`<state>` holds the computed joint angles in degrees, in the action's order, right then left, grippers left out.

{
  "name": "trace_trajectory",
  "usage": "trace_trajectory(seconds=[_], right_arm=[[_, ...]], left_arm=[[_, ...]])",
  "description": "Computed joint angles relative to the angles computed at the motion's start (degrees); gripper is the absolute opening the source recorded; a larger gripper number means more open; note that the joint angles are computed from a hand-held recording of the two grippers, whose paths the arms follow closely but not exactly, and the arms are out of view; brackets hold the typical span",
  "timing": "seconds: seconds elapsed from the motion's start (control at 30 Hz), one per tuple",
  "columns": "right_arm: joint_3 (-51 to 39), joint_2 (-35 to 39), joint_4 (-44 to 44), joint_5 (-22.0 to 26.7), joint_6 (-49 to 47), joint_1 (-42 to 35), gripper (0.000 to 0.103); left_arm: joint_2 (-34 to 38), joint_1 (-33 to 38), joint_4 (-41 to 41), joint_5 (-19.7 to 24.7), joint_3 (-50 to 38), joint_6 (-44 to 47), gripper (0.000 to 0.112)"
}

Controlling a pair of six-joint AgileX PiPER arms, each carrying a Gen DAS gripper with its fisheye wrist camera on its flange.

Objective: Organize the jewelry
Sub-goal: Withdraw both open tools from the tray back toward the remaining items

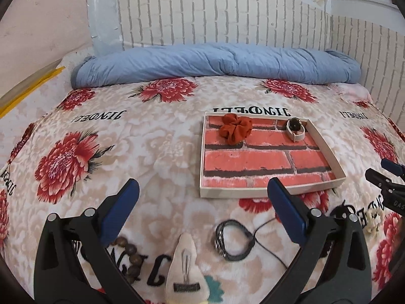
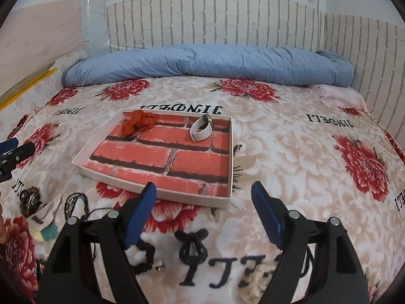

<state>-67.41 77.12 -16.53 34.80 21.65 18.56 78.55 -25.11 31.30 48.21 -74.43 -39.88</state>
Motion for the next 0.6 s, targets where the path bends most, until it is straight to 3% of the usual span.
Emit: trace_trajectory(seconds=[0.4, 0.6], right_arm=[[11.99, -9.94, -5.21, -1.54, 7.94, 4.17, 0.076], [17.19, -12.97, -15.14, -0.30, 19.16, 10.25, 0.076]], left_arm=[[-8.55, -2.06, 2.43, -0.73, 11.54, -4.76, 0.098], [-11.99, -2.76, 2.52, -1.26, 16.65, -6.89, 0.098]])
